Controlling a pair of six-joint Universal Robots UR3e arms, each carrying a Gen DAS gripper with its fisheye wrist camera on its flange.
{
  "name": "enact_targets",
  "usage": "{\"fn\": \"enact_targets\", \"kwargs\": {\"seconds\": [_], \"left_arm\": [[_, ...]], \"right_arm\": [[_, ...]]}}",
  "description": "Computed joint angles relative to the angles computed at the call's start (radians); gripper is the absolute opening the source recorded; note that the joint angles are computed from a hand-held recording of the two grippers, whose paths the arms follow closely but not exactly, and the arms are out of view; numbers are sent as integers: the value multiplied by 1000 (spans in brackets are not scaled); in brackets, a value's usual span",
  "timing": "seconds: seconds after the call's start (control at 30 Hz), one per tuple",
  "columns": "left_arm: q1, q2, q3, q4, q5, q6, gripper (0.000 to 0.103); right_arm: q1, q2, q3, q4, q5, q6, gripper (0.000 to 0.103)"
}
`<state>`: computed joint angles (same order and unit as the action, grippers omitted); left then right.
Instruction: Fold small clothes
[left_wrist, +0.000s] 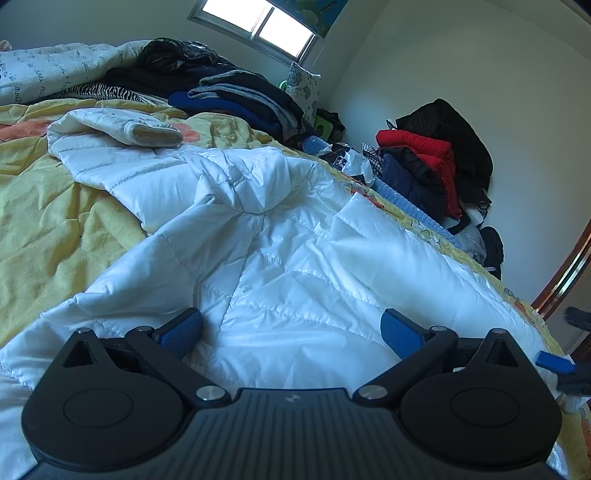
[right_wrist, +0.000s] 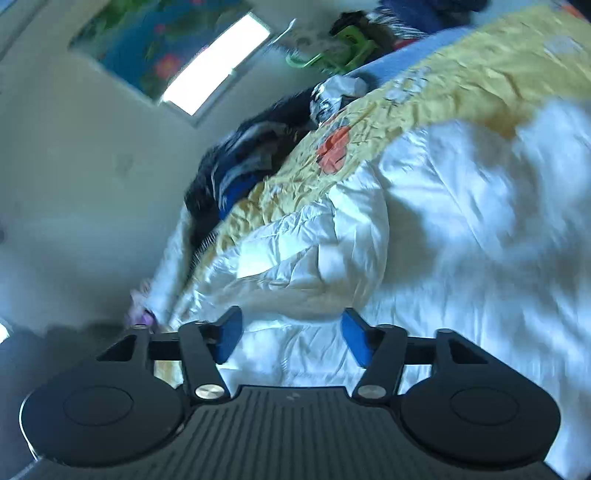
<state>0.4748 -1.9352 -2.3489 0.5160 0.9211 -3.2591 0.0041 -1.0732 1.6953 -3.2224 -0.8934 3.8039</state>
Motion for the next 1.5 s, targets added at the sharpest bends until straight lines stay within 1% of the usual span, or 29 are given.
{"fn": "enact_targets", "kwargs": {"seconds": [0.07,0.1,0.23,0.3,0.37,0.4,0.43,0.47,0.5,0.57,0.6,0.63,0.7,0.8,0.83,0.93,0.97,1.0,1.03,1.1,1.13,1.17,1.2,1.3,1.33,1.37,1.43,1.47,1.5], "left_arm": [[-1,-1,1,0,0,-1,103],[0,-1,0,1,0,-1,103],[0,-1,1,1,-2,-3,103],[2,-1,0,3,-4,-3,103],[3,-2,0,3,-5,-4,103],[3,-2,1,3,-6,-4,103],[3,-2,0,3,-5,-4,103],[4,-3,0,4,-8,-5,103],[6,-4,-1,6,-10,-6,103],[8,-6,-2,9,-14,-7,103],[10,-6,-4,12,-16,-7,103],[11,-6,-5,13,-18,-8,103],[13,-6,-6,14,-21,-10,103],[17,-8,-8,19,-28,-14,103],[19,-9,-8,20,-30,-15,103],[22,-9,-11,22,-33,-16,103],[22,-9,-11,22,-33,-16,103],[21,-9,-10,21,-31,-15,103],[20,-8,-10,20,-30,-14,103],[15,-5,-8,16,-20,-9,103],[11,-3,-7,12,-14,-5,103],[4,-1,-4,7,-4,-1,103],[-6,4,0,-2,11,5,103],[-43,63,6,-67,88,21,103],[-56,112,3,-107,124,8,103],[-51,152,-12,-103,122,-23,103],[-32,190,-31,-31,61,-131,103],[-43,199,-9,-29,44,-163,103],[-71,199,33,-50,42,-163,103]], "right_arm": [[-4,-19,69,-92,-5,89,69],[16,-21,78,-100,-36,124,73],[113,-9,-3,75,-229,156,74],[139,42,-66,107,-252,185,74],[161,96,-117,138,-242,224,72],[177,127,-162,170,-252,247,67],[193,161,-199,171,-253,268,65],[206,191,-222,144,-250,287,59],[224,211,-242,123,-259,301,41],[270,252,-351,189,-343,270,14],[289,271,-430,261,-393,227,14],[299,282,-483,303,-412,195,14],[300,260,-508,293,-424,122,14],[331,218,-523,253,-537,-67,13],[325,204,-505,263,-545,-79,13],[278,197,-423,355,-486,-3,13],[263,226,-418,327,-454,10,14],[257,223,-370,283,-437,50,14],[249,217,-305,196,-422,100,16],[249,212,-212,29,-450,198,23],[253,206,-179,-24,-475,231,28],[258,195,-149,-64,-504,255,44],[260,179,-105,-113,-522,272,57],[275,126,-11,-207,-579,279,55],[296,108,-1,-224,-631,261,55],[304,111,-5,-252,-651,238,55],[291,104,-24,-272,-599,186,55],[274,103,-44,-254,-549,172,56],[269,118,-80,-230,-519,169,56]]}}
